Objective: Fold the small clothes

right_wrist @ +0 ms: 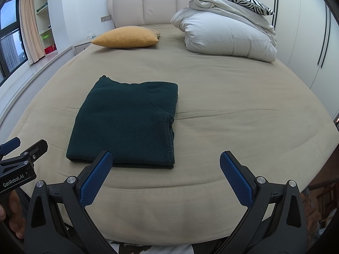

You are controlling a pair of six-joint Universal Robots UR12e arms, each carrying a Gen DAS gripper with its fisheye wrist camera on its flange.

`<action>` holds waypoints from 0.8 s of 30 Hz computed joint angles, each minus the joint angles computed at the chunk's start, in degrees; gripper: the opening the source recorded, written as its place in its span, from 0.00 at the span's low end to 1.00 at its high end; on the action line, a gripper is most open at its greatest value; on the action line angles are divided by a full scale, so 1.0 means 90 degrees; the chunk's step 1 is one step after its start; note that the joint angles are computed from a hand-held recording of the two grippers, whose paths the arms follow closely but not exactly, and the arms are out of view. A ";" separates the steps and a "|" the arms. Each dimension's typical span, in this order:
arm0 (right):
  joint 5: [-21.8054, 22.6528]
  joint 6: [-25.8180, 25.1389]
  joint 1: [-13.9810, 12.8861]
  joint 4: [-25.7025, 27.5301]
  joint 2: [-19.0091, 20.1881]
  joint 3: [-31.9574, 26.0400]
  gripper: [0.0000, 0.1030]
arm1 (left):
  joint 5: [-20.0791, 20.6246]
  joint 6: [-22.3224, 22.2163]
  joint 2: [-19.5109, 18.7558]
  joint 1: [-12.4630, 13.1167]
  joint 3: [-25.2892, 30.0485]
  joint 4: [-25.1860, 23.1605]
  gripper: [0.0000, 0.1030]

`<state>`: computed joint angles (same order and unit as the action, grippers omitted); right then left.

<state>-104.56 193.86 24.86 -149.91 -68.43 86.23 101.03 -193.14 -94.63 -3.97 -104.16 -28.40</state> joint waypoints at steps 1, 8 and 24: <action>-0.0004 -0.0001 0.0002 0.0000 0.0001 -0.0001 1.00 | 0.0000 0.0002 0.0001 0.0000 0.0002 -0.0005 1.00; -0.0022 0.0014 0.0014 0.0003 0.0008 -0.0011 1.00 | 0.0005 -0.0009 0.0011 -0.0004 -0.0019 0.0000 1.00; -0.0008 0.0028 0.0031 0.0053 0.0011 -0.0043 1.00 | 0.0006 0.0004 0.0022 0.0002 -0.0042 -0.0001 1.00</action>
<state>-104.63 194.11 25.14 -149.43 -68.33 85.84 101.08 -193.10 -94.43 -3.95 -104.53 -28.41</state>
